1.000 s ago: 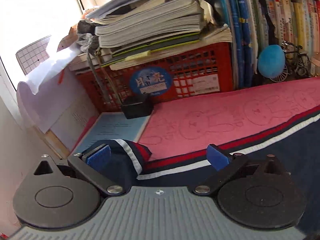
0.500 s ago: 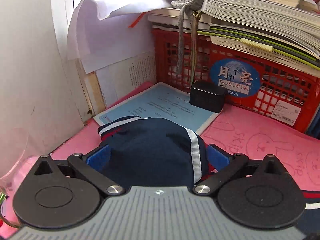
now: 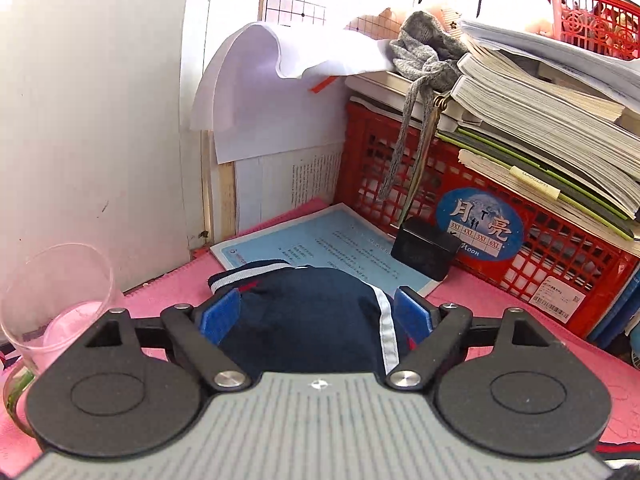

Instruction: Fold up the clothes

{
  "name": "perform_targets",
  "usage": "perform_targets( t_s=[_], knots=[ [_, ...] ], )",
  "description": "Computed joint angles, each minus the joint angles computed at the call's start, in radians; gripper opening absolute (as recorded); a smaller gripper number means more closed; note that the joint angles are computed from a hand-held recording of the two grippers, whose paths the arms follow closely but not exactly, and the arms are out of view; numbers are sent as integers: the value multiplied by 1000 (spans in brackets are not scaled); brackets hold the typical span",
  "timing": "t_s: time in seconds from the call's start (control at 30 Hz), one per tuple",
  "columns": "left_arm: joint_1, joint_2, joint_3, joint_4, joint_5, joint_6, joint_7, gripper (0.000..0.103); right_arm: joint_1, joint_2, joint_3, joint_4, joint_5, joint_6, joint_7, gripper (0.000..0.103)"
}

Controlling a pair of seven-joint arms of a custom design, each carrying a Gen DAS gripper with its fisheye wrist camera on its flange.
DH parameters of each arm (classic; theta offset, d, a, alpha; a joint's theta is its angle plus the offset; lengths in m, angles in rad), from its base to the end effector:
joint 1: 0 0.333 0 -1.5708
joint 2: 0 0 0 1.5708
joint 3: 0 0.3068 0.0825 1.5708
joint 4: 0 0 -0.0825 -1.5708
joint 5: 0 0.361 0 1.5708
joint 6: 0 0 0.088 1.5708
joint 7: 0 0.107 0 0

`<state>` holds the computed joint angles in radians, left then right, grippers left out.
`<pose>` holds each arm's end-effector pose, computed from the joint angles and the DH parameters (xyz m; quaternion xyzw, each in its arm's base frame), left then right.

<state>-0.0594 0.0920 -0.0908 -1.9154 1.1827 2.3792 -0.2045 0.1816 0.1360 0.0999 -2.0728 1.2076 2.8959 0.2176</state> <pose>0.5908 -0.0782 0.4912 -0.8263 0.3018 -0.2318 0.4152 0.5687 0.1050 0.4190 -0.7874 0.4492 -0.1868 0.3786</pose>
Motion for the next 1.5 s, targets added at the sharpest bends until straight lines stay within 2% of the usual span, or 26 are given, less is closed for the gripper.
perform_targets(
  t_s=[0.07, 0.3, 0.37, 0.43, 0.47, 0.53, 0.57, 0.63, 0.67, 0.7, 0.8, 0.87, 0.9, 0.97, 1.0, 1.03, 1.07, 1.1, 1.13, 1.17, 1.23, 1.27, 1.3, 1.4, 1.47, 1.5],
  knots=[
    [-3, -14, -2, -15, 30, -4, -6, 88, 0, 0, 0, 0, 0, 0, 1, 103],
    [10, -37, -11, -79, -23, 102, 104, 96, 0, -1, 0, 0, -2, 0, 3, 103],
    [17, -42, -9, -103, -61, 132, 92, 98, 0, -1, 0, 0, -2, 0, 4, 103],
    [41, -46, 5, -139, -123, 231, 70, 98, 0, -1, 0, 0, -2, 0, 4, 103],
    [52, -44, 13, -153, -130, 267, 32, 98, 0, -1, 0, 0, -2, 0, 4, 103],
    [57, -29, 20, -146, -74, 271, -65, 98, 0, -1, 0, 0, -3, 1, 5, 103],
    [56, -17, 21, -133, -57, 262, -84, 94, 0, -1, 0, 0, -3, 1, 5, 103],
    [50, 8, 21, -100, -31, 233, -97, 60, 0, -1, 1, 0, -3, 1, 5, 103],
    [43, 21, 19, -78, -38, 203, -85, 28, 0, 0, 1, 1, -3, 1, 5, 103],
    [38, 35, 20, -50, -42, 182, -67, 10, 0, 0, 1, 1, -3, 1, 5, 103],
    [-7, 33, 27, 13, 153, 84, -158, 6, -1, 2, 1, 2, -2, 2, 3, 103],
    [-42, 27, 14, 33, 325, -18, -219, 6, -2, 4, 1, 4, -1, 1, 1, 103],
    [-64, 39, 1, 52, 384, -96, -201, 6, -2, 4, 1, 5, -1, 1, 1, 103],
    [-90, 88, -13, 101, 387, -198, -96, 8, -2, 5, 2, 5, -1, 1, 3, 103],
    [-91, 122, -14, 141, 317, -210, -12, 12, -2, 6, 2, 6, 0, 1, 3, 103],
    [-75, 141, -12, 164, 202, -180, 53, 16, -3, 6, 2, 7, 0, 1, 3, 103],
    [-60, 162, -10, 189, 83, -158, 124, 27, -3, 6, 2, 7, 0, 1, 3, 103],
    [-44, 184, -9, 216, -41, -146, 201, 33, -3, 6, 2, 7, 0, 0, 3, 103],
    [-24, 205, -18, 238, -138, -144, 259, 34, -3, 7, 3, 7, 1, 0, 2, 103],
    [-39, 202, 1, 227, -165, -142, 260, 36, -3, 6, 3, 7, 1, 0, 2, 103],
    [-84, 177, 30, 185, -87, -176, 197, 54, -3, 6, 3, 7, 2, -1, 2, 103],
    [-106, 167, 36, 173, -42, -213, 170, 79, -3, 6, 3, 7, 2, -1, 3, 103],
    [-124, 157, 38, 160, 2, -252, 145, 95, -3, 6, 3, 8, 3, -1, 3, 103],
    [-177, 132, 37, 120, 173, -352, 135, 100, -3, 6, 3, 8, 3, -1, 3, 103],
    [-164, 172, 9, 178, 115, -402, 316, 103, -3, 6, 3, 8, 3, -1, 3, 103],
    [-154, 213, 4, 237, 36, -427, 428, 103, -2, 7, 3, 8, 2, 0, 3, 103]
  ],
)
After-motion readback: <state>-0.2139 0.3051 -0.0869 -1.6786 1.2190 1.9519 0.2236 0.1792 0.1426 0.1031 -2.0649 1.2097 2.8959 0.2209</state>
